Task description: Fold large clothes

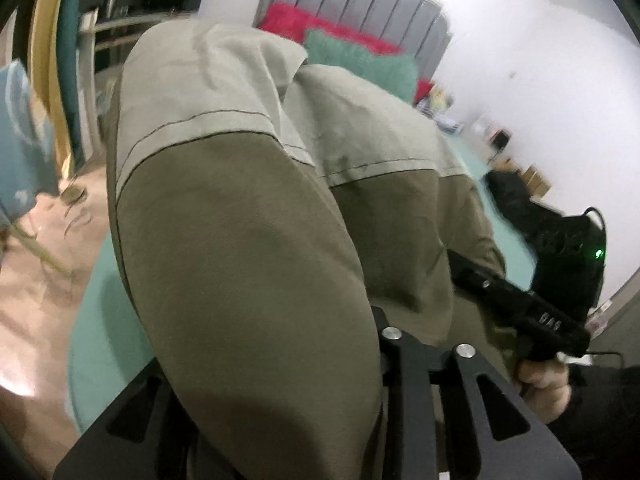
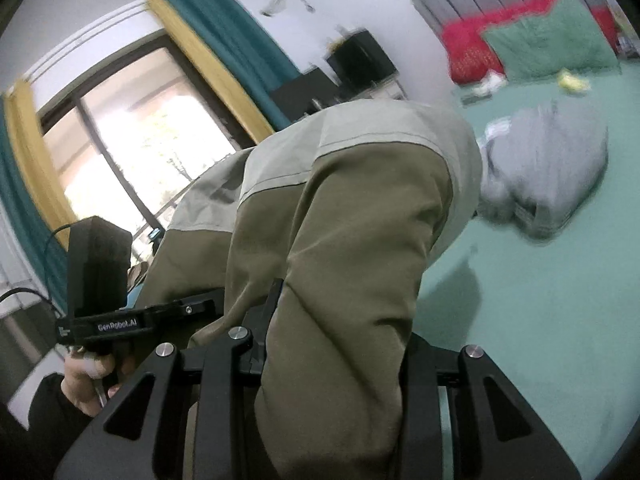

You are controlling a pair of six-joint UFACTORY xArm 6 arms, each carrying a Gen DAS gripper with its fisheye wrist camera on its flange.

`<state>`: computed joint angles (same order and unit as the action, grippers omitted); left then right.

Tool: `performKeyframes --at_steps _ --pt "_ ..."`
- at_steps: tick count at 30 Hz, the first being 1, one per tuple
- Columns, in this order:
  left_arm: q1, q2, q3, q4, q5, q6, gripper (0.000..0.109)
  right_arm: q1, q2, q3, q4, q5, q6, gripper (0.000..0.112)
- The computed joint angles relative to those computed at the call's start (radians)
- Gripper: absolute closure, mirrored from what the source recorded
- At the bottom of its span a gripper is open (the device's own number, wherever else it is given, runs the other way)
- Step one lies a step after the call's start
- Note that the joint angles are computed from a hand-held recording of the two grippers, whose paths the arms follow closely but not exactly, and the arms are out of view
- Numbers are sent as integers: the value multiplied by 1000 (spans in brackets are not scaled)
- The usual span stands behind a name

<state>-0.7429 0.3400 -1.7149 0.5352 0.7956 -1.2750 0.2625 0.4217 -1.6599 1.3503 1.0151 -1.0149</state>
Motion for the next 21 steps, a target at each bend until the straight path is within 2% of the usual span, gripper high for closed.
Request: performKeyframes --at_steps 1,3,5,7,9,11,13,16,18,20,21 --pt "17 -9 36 -30 22 3 68 24 36 -16 -28 -26 50 76" --pt "63 -34 128 -107 51 -12 62 65 122 -65 -157 -74 191 70" --pt "94 -32 228 -180 -17 -73 47 81 186 -76 -249 -112 278 57" --pt "98 4 222 -146 -91 -149 36 61 195 -57 -183 -105 210 49" --pt "87 -35 284 -41 -123 -254 35 53 180 -41 -186 -117 135 43" --pt "66 -50 288 13 -93 -321 35 46 176 -48 -223 -124 115 35" --pt "69 -53 282 56 -54 -351 35 30 182 -64 -247 -87 145 34" --pt "10 -26 180 120 117 -367 35 13 176 -78 -304 -51 205 34" --pt "-4 -55 214 166 173 -394 35 17 146 -38 -331 -75 196 32" --pt "-12 -48 201 148 220 -394 35 23 112 5 -389 -94 189 24" --pt "-7 -59 235 124 208 -397 35 28 111 12 -411 -98 193 22"
